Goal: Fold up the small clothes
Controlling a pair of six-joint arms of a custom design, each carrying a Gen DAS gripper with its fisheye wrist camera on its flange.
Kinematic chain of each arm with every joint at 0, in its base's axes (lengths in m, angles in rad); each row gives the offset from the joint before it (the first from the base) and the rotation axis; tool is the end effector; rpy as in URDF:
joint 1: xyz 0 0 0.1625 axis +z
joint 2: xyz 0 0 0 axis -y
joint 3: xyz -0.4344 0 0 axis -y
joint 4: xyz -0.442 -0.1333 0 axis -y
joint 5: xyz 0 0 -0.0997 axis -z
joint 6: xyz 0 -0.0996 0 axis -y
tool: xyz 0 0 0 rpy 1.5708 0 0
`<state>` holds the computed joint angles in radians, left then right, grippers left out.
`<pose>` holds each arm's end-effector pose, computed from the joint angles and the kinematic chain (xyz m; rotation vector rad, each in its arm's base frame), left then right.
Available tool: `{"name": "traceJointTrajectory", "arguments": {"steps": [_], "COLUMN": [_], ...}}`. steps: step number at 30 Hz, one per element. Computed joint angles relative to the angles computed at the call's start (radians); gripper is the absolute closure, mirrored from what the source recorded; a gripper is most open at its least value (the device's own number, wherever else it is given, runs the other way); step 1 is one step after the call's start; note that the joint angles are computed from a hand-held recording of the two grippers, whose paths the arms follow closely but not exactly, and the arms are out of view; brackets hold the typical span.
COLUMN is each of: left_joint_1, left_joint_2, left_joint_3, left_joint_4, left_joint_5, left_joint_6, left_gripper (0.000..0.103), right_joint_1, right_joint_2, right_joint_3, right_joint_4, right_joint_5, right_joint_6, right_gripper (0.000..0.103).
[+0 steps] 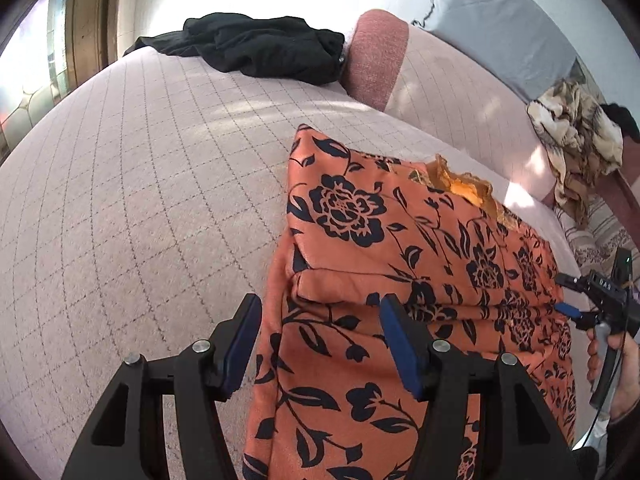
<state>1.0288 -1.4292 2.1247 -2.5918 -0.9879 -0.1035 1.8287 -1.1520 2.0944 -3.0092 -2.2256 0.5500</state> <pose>-0.1080 -0.5440 0.2624 0.4429 2.5800 -0.6559 0.2135 -0.5247 0.1798 -0.5932 -2.5128 0.9423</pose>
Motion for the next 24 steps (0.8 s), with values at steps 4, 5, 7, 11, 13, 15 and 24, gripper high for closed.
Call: {"name": "traceJointTrajectory", "arguments": {"steps": [4,5,7,11,13,15,24], "left_joint_1": [0.002,0.003,0.015,0.029,0.038,0.045,-0.023], "left_joint_2": [0.061,0.066,0.066,0.054,0.045,0.038,-0.007], "left_joint_3": [-0.032,-0.029,-0.042,-0.033,-0.020,-0.015,0.017], "left_joint_4": [0.077,0.057,0.057,0.017,-0.007,-0.014,-0.083], "left_joint_5": [0.092,0.117,0.103,0.084,0.074,0.056,0.128], "left_joint_6": [-0.002,-0.002,-0.034,-0.066,-0.089,-0.120,-0.106], "left_gripper": [0.054,0.068,0.083,0.088,0.088,0.088,0.083], "right_joint_1": [0.006,0.006,0.009,0.044,0.062,0.055,0.050], "right_joint_2": [0.016,0.019,0.020,0.027,0.018,0.015,-0.041], "right_joint_3": [-0.017,-0.024,-0.034,-0.048,-0.033,-0.013,0.043], "right_joint_4": [0.019,0.039,0.072,0.053,0.018,0.046,-0.104], "right_joint_5": [0.006,0.005,-0.002,-0.050,-0.069,-0.109,-0.037], "right_joint_6": [-0.004,-0.003,-0.005,-0.044,-0.058,-0.022,-0.093], "right_gripper": [0.037,0.046,0.076,0.093,0.093,0.092,0.015]}}
